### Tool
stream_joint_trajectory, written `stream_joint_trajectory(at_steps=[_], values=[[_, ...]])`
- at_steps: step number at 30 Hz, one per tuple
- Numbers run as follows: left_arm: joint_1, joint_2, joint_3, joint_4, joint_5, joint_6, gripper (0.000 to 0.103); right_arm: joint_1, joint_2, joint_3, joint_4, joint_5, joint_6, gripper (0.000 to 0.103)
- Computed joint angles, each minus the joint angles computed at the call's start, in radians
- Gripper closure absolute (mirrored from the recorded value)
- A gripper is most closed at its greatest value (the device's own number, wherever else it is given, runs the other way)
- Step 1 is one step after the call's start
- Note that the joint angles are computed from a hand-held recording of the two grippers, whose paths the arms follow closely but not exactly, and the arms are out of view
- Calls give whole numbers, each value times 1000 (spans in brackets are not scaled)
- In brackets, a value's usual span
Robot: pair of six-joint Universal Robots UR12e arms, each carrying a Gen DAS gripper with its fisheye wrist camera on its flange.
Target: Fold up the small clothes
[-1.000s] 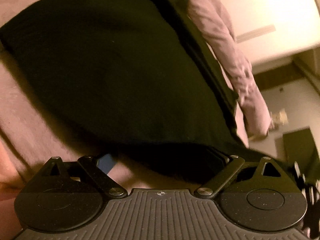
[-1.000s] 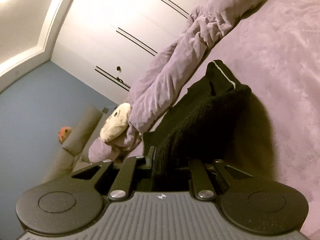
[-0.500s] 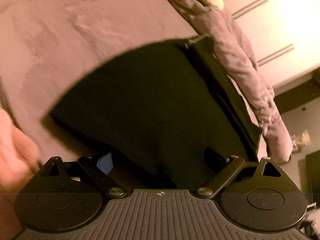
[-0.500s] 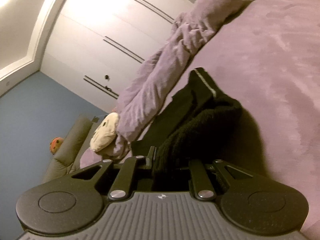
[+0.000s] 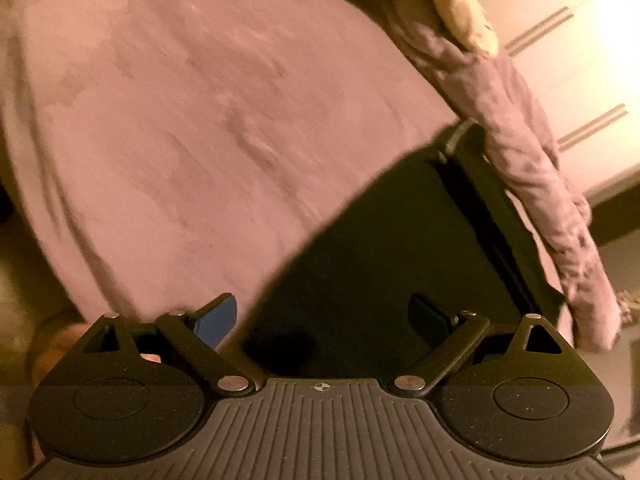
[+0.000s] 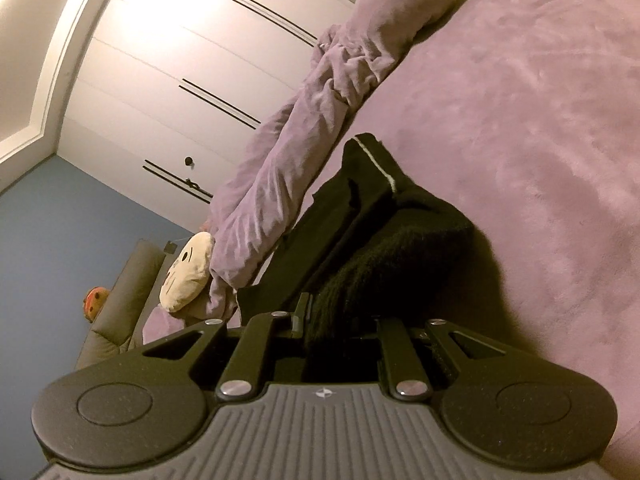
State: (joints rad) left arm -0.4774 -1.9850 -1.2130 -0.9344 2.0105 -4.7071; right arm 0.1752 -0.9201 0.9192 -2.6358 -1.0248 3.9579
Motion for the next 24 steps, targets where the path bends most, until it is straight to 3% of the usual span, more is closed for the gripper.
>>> stream_joint_trajectory(at_steps=[3,6,10,14,19,20,22,24], values=[[2,13,-11,-5,17,23,7,0,-4,4,7,-5,-6,90],[22,10,-22,24,-72,79,8,1,-4,2,20,-14,-18,90],[36,-13,-3,21,-140,117,19,4,2,-8,34,-24,-8,90],[34,-42,47,-49,-164,159,25,4,-2,-12,56,-26,-46,90],[31,-59,81,-102,-185,207,48,4,-5,-7,61,-31,-43,90],[31,-57,78,-97,-192,206,50,5,-5,-6,60,-33,-42,90],[35,-52,68,-81,-216,201,66,8,-6,-5,58,-35,-41,90],[37,-47,59,-67,-236,202,75,7,-6,-6,62,-33,-47,90]])
